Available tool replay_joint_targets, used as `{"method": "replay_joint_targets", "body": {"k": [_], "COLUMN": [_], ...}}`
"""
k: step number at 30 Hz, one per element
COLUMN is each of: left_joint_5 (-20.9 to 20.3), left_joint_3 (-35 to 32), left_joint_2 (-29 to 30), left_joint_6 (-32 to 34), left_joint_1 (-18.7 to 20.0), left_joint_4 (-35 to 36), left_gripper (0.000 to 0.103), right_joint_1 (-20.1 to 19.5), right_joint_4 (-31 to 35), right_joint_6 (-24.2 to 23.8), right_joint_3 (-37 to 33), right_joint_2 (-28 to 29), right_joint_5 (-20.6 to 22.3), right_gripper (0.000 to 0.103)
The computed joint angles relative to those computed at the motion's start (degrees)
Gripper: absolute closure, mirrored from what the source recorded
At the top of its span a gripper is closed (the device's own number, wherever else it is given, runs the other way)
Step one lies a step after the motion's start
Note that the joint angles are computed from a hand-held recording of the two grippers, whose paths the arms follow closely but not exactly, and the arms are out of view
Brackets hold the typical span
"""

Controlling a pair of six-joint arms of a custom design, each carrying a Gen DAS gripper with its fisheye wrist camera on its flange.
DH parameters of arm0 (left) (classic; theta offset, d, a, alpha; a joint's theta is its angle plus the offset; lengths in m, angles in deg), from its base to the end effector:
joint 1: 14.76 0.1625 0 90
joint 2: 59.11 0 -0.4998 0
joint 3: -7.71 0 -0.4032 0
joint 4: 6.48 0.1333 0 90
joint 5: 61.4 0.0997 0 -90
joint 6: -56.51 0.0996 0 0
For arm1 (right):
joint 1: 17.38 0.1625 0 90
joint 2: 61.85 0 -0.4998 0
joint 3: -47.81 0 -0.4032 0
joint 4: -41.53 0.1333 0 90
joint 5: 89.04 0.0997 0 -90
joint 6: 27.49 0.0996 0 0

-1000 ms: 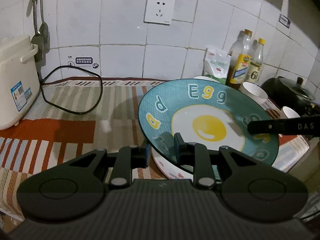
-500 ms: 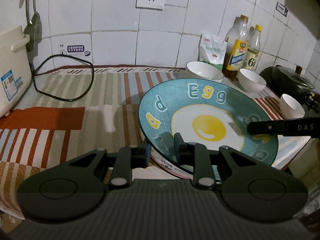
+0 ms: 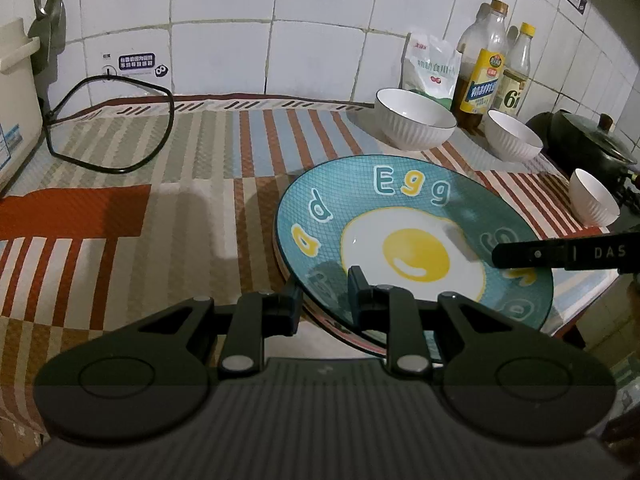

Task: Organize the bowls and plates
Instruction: 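Carry the egg plate over the bunny plate stack with the right gripper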

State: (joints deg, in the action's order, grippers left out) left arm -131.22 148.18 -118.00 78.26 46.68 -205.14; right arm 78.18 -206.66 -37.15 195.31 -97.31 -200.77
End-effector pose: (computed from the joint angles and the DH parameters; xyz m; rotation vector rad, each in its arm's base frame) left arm -0.0672 -0.4742 0.1537 1.0585 2.5303 -0.6877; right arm 0.1339 -0.3804 0.0865 0.1307 -2.5484 1.0653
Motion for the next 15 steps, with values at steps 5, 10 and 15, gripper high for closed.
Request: {"method": "replay_joint_targets", "body": {"k": [5, 10, 15], "left_joint_5": [0.0, -0.2, -1.7], "left_joint_3": [-0.3, -0.8, -0.9], "left_joint_2": [0.0, -0.1, 0.1], "left_joint_6": [-0.3, -0.6, -0.7], "left_joint_1": [0.1, 0.7, 2.2], "left_joint_4": [0.5, 1.3, 1.0], "left_gripper": [0.081, 0.081, 0.081], "right_joint_1": [0.2, 0.5, 1.3], "right_joint_4": [1.7, 2.3, 1.7], "right_joint_6": [-0.7, -2.8, -6.3], "right_joint_3": [-0.5, -1.0, -1.8], "right_joint_2": [-0.5, -0.4, 0.6], "right_joint_5": [-0.4, -1.1, -2.8], "right_gripper": [0.08, 0.079, 0.077]}}
